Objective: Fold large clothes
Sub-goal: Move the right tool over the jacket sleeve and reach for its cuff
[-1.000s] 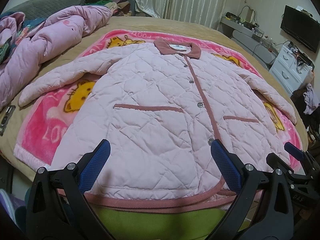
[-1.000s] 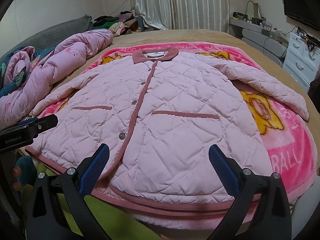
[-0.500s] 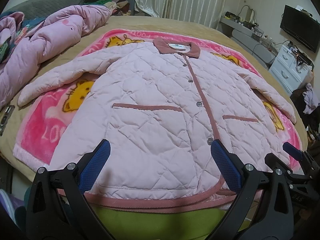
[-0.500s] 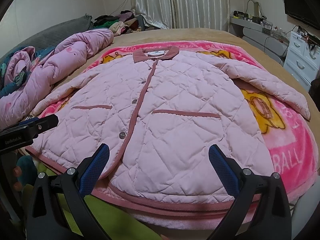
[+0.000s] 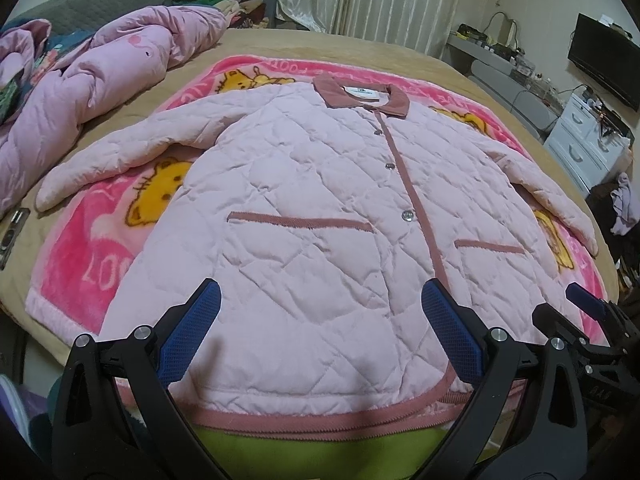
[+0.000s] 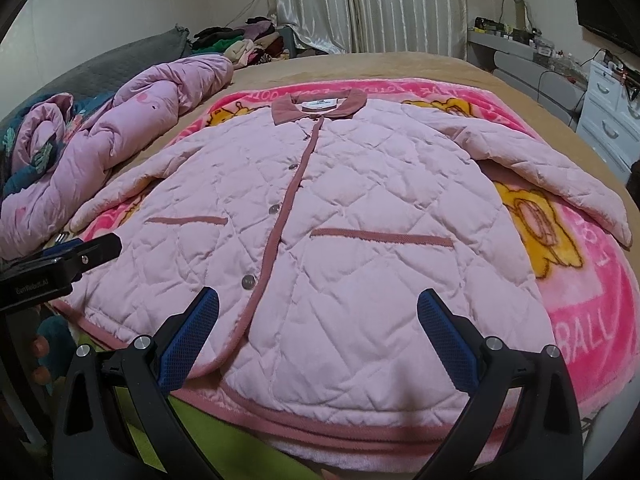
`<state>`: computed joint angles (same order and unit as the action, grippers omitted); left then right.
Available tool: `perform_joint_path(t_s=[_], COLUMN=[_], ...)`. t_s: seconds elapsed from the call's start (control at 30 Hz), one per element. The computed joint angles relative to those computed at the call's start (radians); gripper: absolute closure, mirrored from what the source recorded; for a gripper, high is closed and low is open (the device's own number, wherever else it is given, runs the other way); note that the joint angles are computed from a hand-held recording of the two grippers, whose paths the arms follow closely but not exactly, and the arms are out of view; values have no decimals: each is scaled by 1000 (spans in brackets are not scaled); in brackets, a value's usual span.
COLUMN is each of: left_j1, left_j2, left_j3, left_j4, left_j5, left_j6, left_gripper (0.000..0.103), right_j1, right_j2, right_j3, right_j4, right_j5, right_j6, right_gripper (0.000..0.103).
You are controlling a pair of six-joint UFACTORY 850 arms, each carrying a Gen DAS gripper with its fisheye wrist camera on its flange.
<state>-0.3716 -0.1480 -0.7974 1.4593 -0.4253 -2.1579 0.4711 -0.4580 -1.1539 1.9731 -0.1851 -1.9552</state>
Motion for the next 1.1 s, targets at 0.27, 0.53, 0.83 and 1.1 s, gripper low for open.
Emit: perform_joint_path(t_s=[0.27, 0.53, 0.83, 1.1], left_j1=[44, 84, 106, 121], left_j2=[-25, -53, -131, -202], left_j3=[-42, -96, -202, -303], left_j4=[-30, -59, -109, -198], left_j5=[20, 21, 32, 41], left_j6=[57, 125, 218, 346], left_gripper=[9, 9, 9, 9], right_j1=[2, -3, -11, -30], right_j2=[-41, -91, -154, -207], right_j3=[-76, -168, -286, -386], right_j4=[-96, -328, -485, -739], right_j5=[10, 11, 49, 61], right_j6=[98, 343, 503, 772], right_gripper=[4, 4, 4, 4])
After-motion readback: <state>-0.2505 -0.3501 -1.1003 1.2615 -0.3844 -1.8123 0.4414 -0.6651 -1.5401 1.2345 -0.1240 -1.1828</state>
